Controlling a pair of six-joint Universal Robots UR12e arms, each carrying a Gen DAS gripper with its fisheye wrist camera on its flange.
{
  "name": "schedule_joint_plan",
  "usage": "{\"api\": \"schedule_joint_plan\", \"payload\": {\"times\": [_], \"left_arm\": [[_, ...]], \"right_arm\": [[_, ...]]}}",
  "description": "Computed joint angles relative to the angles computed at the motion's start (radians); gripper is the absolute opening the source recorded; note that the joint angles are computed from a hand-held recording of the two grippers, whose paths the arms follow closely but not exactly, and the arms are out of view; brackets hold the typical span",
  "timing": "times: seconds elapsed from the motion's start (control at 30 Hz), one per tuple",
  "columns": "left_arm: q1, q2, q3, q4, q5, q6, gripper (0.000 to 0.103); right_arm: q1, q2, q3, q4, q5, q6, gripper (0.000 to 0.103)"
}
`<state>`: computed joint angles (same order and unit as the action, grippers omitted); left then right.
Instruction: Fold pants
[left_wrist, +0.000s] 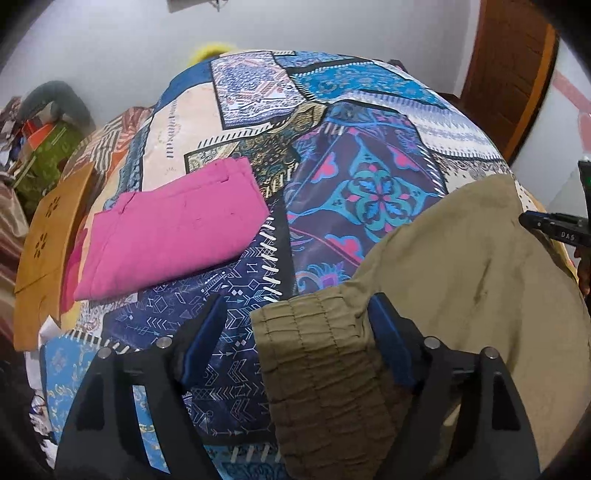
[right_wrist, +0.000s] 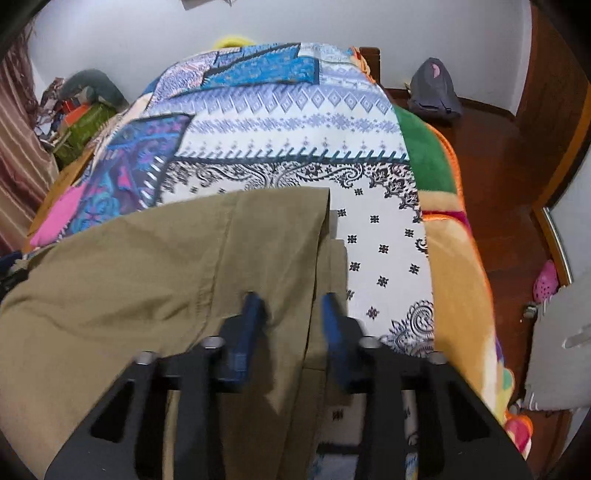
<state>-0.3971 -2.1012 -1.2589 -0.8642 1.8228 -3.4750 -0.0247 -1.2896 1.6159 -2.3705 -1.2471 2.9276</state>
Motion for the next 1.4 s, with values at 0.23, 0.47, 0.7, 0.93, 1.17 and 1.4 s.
{"api": "schedule_joint_plan", "payload": {"times": [0.23, 0.47, 0.7, 0.93, 1.17, 1.4], "left_arm": [[-0.008, -0.01, 0.009, -0.011, 0.073, -0.018, 0.081], [-0.016, -0.003, 0.04, -0.064, 0.103, -0.018, 0.07], [-0.029, 0.032, 0.041, 0.018, 0.097, 0.026, 0.07], [-0.048, 0.013, 0.052, 0.02, -0.034, 0.041, 0.069], [-0.062, -0.009, 0.046, -0.053, -0.059, 0.054, 0.07], [-0.066, 0.009, 0.012, -0.021, -0.037, 0.056, 0.067]], "right_arm": [[0.006, -0.006, 0.015, -0.026, -0.058, -0.037, 0.007], [0.037, -0.018, -0.002, -0.011, -0.161, -0.096, 0.008], [0.023, -0.088, 0.015, -0.036, -0.013, -0.079, 0.028], [0.063, -0.117, 0.041, -0.003, 0.122, -0.127, 0.045], [0.102, -0.121, 0.065, 0.135, 0.107, -0.243, 0.045], [0.069, -0.175, 0.113, 0.177, 0.13, -0.244, 0.045]]}}
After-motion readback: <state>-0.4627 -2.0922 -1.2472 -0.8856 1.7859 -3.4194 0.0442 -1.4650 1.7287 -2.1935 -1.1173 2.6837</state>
